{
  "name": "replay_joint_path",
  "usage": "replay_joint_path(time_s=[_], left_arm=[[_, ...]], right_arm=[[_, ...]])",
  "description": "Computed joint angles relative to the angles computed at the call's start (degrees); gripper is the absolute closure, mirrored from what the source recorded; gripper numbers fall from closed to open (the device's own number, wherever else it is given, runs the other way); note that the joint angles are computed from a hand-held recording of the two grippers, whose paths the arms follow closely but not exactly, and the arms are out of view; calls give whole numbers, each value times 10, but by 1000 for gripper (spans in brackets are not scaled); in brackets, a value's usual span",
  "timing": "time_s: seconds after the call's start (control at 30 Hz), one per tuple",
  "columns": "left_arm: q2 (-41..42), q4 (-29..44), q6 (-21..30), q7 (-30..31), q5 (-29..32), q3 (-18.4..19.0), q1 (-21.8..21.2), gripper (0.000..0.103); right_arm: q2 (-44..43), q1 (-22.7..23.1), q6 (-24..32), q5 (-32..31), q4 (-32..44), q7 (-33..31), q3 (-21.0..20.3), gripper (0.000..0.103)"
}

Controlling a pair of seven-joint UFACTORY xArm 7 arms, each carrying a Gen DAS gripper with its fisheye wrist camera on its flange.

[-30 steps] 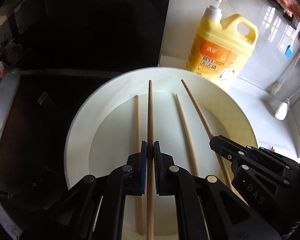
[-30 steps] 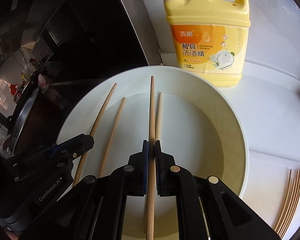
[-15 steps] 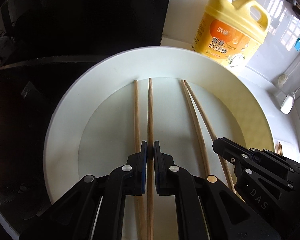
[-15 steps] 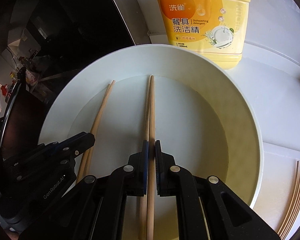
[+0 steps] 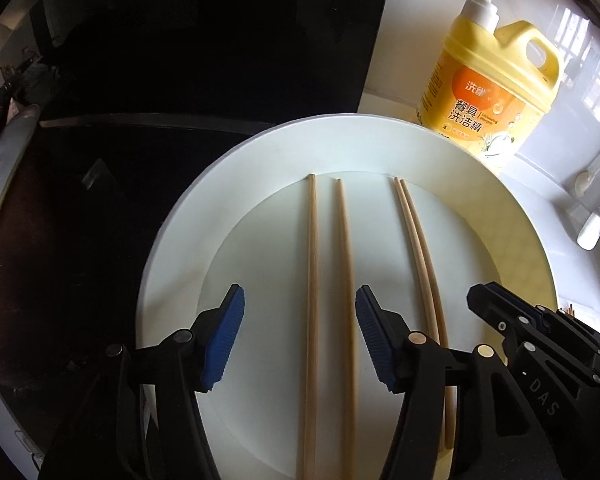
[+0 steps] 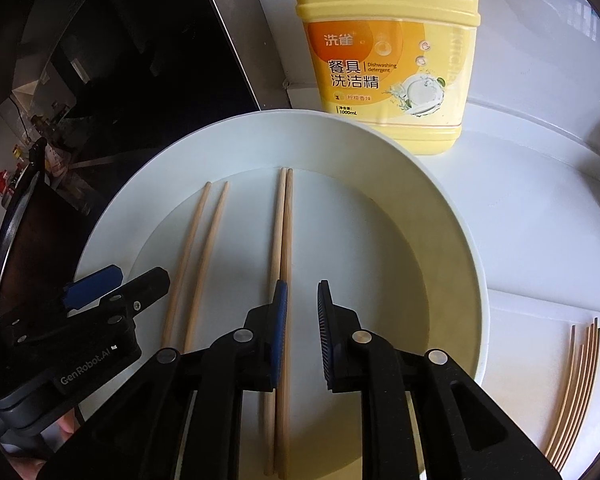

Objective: Organize utensils
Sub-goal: 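Carry the chopstick into the water basin and open the right tool, then withdraw the open right tool from the basin back over the cutting board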

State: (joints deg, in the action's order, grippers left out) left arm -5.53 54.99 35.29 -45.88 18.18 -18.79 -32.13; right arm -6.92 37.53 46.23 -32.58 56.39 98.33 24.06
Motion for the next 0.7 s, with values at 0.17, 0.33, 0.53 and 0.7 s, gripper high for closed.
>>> replay_joint_path(time_s=[0.17, 0.33, 0.53, 0.7], left_arm=[[-7, 0, 11, -11, 7, -2, 2, 36], [-27, -13, 14, -15, 4, -2, 1, 27], [-47, -20, 32, -19, -2, -11, 8, 20], [-71, -31, 45, -19, -19, -15, 10, 19]], right_arm=[[-10, 0, 2, 8, -7, 0, 2, 84], [-14, 0, 4, 6, -10, 3, 8, 74], [-21, 5, 22, 0, -10, 16, 16, 69], [-34, 8, 45, -4, -6, 21, 26, 62]])
